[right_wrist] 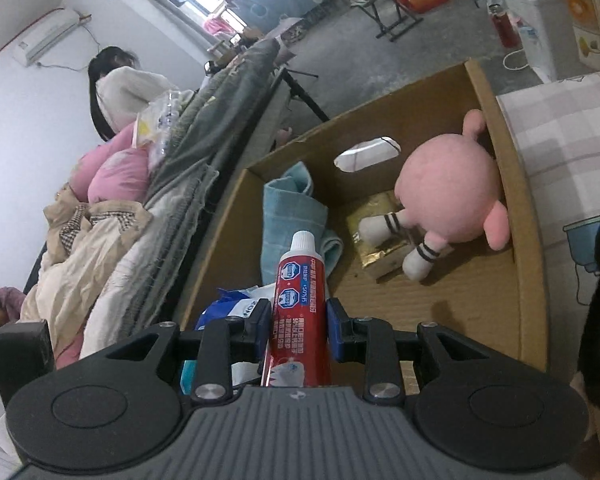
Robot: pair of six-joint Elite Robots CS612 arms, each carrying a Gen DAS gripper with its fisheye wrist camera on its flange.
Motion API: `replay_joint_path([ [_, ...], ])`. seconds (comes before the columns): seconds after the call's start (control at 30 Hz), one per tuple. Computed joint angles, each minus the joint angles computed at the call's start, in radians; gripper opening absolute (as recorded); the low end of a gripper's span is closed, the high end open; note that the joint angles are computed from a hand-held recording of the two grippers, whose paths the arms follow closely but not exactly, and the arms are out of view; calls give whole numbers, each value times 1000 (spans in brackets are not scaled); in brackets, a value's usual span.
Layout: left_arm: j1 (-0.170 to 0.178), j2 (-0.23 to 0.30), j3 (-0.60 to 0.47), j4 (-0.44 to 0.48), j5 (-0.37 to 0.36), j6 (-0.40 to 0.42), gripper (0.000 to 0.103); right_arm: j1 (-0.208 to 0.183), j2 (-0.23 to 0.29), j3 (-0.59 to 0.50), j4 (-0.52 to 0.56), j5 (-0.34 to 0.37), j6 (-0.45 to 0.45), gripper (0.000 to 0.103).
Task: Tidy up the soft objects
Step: 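Carry the wipes pack and toothpaste tube over the cardboard box with both tools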
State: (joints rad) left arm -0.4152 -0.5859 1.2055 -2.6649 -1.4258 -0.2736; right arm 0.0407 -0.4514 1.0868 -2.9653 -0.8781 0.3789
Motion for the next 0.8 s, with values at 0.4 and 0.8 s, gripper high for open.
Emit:
replay_joint_path([
  [0.4,-13,18,-28,18,78,-24,79,5,25,-42,77,-7,-3,32],
  [0.8,5,-50,80,-164,37,-103,81,24,38,-101,239,-59,-51,33],
])
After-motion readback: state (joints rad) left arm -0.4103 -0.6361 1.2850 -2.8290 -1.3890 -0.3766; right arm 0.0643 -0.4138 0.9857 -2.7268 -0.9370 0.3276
